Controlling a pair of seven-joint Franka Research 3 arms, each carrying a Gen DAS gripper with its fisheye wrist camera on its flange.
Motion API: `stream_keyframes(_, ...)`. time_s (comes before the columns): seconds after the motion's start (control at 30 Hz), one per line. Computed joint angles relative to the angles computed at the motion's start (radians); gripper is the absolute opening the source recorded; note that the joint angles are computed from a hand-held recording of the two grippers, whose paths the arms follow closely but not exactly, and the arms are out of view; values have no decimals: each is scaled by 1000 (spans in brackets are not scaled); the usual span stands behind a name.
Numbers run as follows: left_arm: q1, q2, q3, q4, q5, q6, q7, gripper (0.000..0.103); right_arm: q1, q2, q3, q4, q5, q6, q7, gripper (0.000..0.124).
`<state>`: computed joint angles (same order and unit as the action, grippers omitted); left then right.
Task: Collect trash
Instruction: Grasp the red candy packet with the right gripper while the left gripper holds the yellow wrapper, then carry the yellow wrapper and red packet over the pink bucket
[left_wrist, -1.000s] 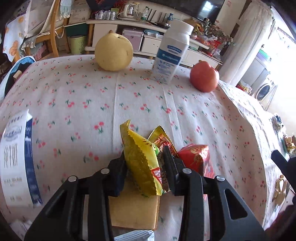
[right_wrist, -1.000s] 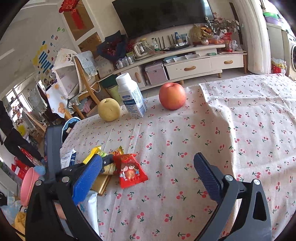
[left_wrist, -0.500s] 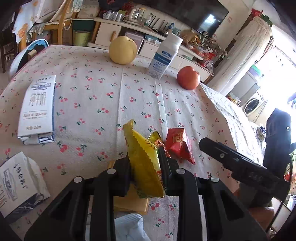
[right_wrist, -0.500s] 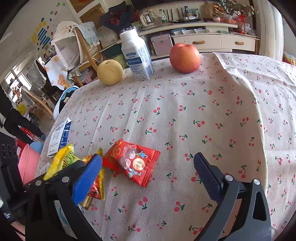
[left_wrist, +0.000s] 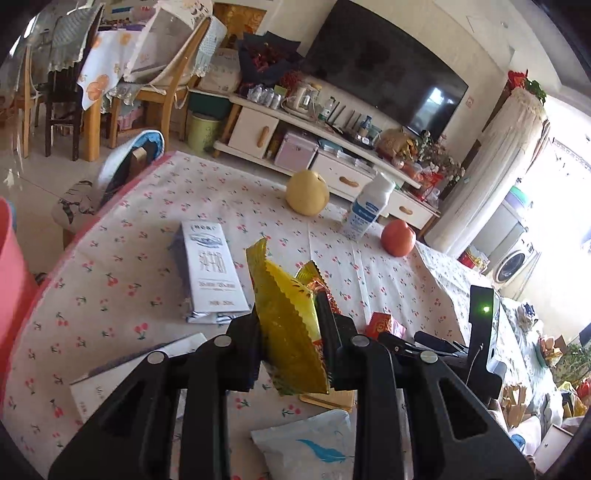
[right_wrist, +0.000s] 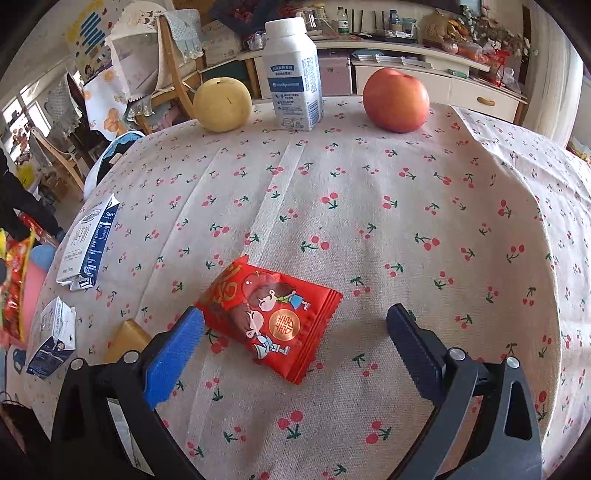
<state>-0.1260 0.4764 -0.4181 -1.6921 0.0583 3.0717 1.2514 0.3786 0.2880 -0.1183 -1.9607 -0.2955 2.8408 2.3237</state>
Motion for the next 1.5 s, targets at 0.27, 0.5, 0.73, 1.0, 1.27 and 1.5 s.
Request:
stream_keyframes(0.27,-52,-47,139,-51,81,105,-109,28,54,70,-37,98,-116,-74,9,98)
stream_keyframes(0.5,-116,-49,263,-58,162,138,-227,28,65,68,-33,101,-180,-54,-1,62)
stream_keyframes(0.73,-33,-42,189,-61,186,138,-247,28,78,51,-43,66,-207,-14,35,46)
stream_keyframes(1.0,59,-40,89,-72,170,136,-221,28,133,7,-96,13,-290,67,164,31)
stream_keyframes(1.27,97,-55,57,-91,145,141,-210,28,150,-50,-107,-18,-455,120,367,28)
stream_keyframes(1.5,-13,-95,202,-117,163,161,-277,28,113,-75,-33,6,-519,156,448,26)
